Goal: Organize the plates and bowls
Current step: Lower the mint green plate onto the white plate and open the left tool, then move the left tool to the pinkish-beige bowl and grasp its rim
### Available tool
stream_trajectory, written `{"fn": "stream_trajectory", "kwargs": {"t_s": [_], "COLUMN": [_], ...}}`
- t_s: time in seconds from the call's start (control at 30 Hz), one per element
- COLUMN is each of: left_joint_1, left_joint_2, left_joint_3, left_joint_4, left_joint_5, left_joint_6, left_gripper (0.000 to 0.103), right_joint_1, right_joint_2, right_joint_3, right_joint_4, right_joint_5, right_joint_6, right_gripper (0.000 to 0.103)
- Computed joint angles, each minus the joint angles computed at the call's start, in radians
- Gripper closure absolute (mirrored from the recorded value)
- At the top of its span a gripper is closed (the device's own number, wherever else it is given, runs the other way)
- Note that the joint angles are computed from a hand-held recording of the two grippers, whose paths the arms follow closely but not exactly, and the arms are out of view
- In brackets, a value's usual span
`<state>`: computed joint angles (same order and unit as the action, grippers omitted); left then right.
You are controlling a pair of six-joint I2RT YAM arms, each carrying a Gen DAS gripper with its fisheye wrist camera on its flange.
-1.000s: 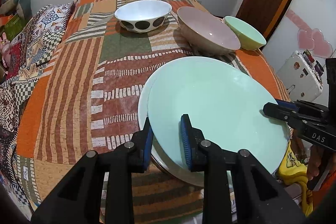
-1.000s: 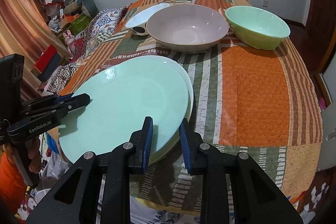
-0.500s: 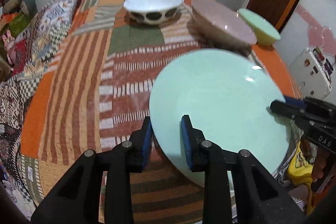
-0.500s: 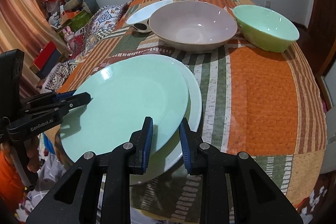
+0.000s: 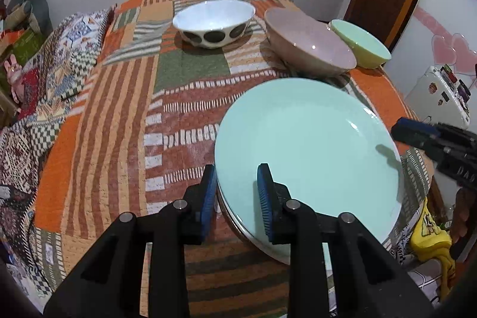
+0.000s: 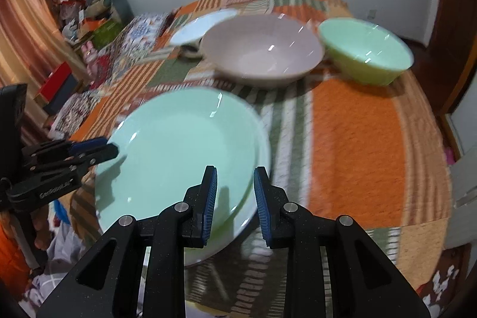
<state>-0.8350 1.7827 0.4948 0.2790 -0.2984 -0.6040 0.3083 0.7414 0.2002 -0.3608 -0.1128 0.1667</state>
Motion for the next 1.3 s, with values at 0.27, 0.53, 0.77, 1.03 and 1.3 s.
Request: {"fn": "stream_trajectory", "kwargs": {"t_s": [0.27, 0.53, 0.77, 1.03, 1.3], "left_joint_1": [-0.028, -0.016, 0.047, 0.109, 0.190], "left_joint_2": [-0.128, -0.205, -0.096, 0.107, 0.306], "left_joint_3": [0.012, 0.093, 0.250, 0.450, 0.653], "left_joint_4": [-0.081, -0.119, -0.123, -0.141, -0.186], "left_joint_5": [-0.075, -0.150, -0.096, -0.004, 0.096], "left_joint_6": [0.026, 0.094, 0.156, 0.222, 0.242], "left_gripper": [0.074, 0.059, 0.058, 0.056, 0.056], "right_joint_1": [-0.147, -0.304, -0.441, -0.444, -0.384], "right_joint_2": [-0.122, -0.138, 0.035, 0.393, 0.651], "right_joint_3": [0.034, 0.094, 0.147, 0.189, 0.248], "right_joint_4": [-0.114, -0.103, 0.031, 0.270, 0.411], "right_joint_5": [-0.080, -0.188, -0.307, -0.344, -0.305], "right_joint_6": [-0.081, -0.125, -0.150, -0.113, -0.089], "right_gripper": [0.072, 0.058, 0.054, 0.047, 0.050]}}
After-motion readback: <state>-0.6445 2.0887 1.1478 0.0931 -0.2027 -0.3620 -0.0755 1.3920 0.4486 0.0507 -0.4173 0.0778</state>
